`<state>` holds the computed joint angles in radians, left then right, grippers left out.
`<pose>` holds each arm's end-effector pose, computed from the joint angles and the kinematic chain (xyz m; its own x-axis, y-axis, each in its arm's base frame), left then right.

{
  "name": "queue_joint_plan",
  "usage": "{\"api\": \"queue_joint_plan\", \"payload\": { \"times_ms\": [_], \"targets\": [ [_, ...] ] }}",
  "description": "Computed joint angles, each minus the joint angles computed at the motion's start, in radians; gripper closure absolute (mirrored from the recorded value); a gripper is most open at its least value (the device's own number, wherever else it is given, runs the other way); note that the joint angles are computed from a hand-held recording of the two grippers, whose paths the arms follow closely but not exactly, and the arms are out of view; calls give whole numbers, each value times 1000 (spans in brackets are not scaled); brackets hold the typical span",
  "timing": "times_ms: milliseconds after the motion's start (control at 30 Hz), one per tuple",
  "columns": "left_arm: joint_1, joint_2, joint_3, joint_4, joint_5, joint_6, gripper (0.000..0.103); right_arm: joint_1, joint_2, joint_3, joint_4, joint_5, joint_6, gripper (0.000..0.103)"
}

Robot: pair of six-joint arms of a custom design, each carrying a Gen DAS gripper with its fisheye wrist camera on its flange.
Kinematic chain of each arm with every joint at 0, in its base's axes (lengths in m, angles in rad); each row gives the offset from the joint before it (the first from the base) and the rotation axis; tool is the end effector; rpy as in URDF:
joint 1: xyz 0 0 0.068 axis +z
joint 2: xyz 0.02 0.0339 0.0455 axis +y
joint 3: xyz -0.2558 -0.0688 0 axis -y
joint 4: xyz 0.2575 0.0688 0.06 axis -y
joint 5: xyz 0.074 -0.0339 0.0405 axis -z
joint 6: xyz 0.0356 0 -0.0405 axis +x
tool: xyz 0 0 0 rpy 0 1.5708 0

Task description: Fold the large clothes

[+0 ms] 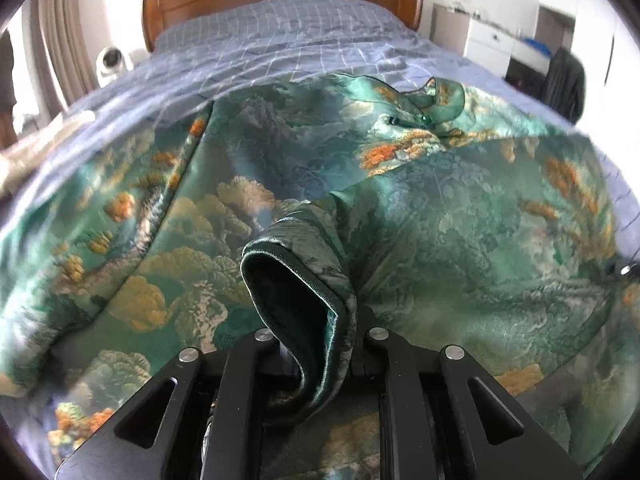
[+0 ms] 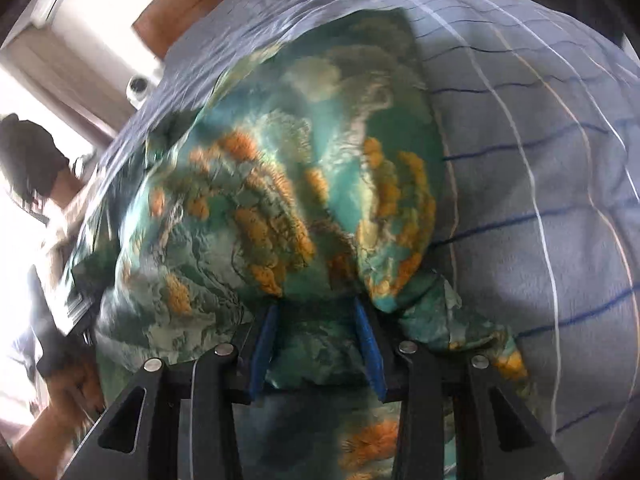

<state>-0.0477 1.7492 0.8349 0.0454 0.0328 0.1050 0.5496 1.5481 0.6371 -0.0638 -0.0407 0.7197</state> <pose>0.3404 -0.0174 0.1142 -0.7513 0.1407 -0.6447 0.1484 0.9880 0.0428 0.2388 0.1480 0.1119 -0.8876 0.2287 -0.3999 0.0581 0.9167 0.3953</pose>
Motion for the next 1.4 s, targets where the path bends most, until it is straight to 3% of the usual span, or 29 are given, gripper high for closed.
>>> {"api": "queue_joint_plan", "payload": {
  "times_ms": [33,100,133,167,200,233,300,400,500,567,633,733,833,867,900,933,967,1067,1233,1400],
  "targets": [
    [-16,-18,-9,-4,-45,5,77,24,-22,-12,-3,41,1,64],
    [-41,-88,-43,-42,-134,8,44,102,-97,-57,-17,163,23,62],
    [-36,-132,-65,-67,-141,4,35,159,-151,-78,-49,243,47,62],
    [-8,-197,-102,-99,-97,5,22,222,-206,-96,-93,320,80,62],
    [47,-281,-150,-143,-2,20,18,287,-258,-109,-147,385,120,57],
    [108,-348,-187,-182,91,44,17,382,-337,-128,-237,441,195,49],
    [285,-488,-258,-309,283,153,11,536,-469,-190,-324,487,335,48],
    [528,-571,-282,-430,397,342,10,846,-583,-215,-509,620,618,44],
    [759,-508,-213,-464,461,424,10,1107,-483,-131,-708,732,912,44],
    [864,-391,-118,-447,492,378,8,1201,-396,-66,-798,767,1049,44],
    [940,-254,-2,-426,512,258,8,1249,-338,-22,-839,781,1129,44],
    [1002,-48,155,-351,478,-3,6,1241,-305,8,-781,794,1077,44],
    [994,90,261,-300,382,-216,10,1226,-261,24,-676,790,1012,44],
    [990,114,278,-285,394,-259,25,1205,-249,20,-613,778,972,44],
    [981,127,288,-275,409,-284,50,1199,-243,14,-565,770,951,44],
    [967,130,297,-281,397,-294,63,1204,-231,18,-541,769,946,44],
    [947,124,300,-283,360,-300,87,1211,-216,26,-523,770,939,44],
    [915,28,244,-247,329,-261,94,1243,-170,56,-518,783,946,44],
    [703,-336,58,-112,237,-35,95,1318,-173,19,-487,802,1081,44],
    [231,-684,-158,-2,9,304,94,1365,-162,58,-588,849,1157,44]
  ]
}}
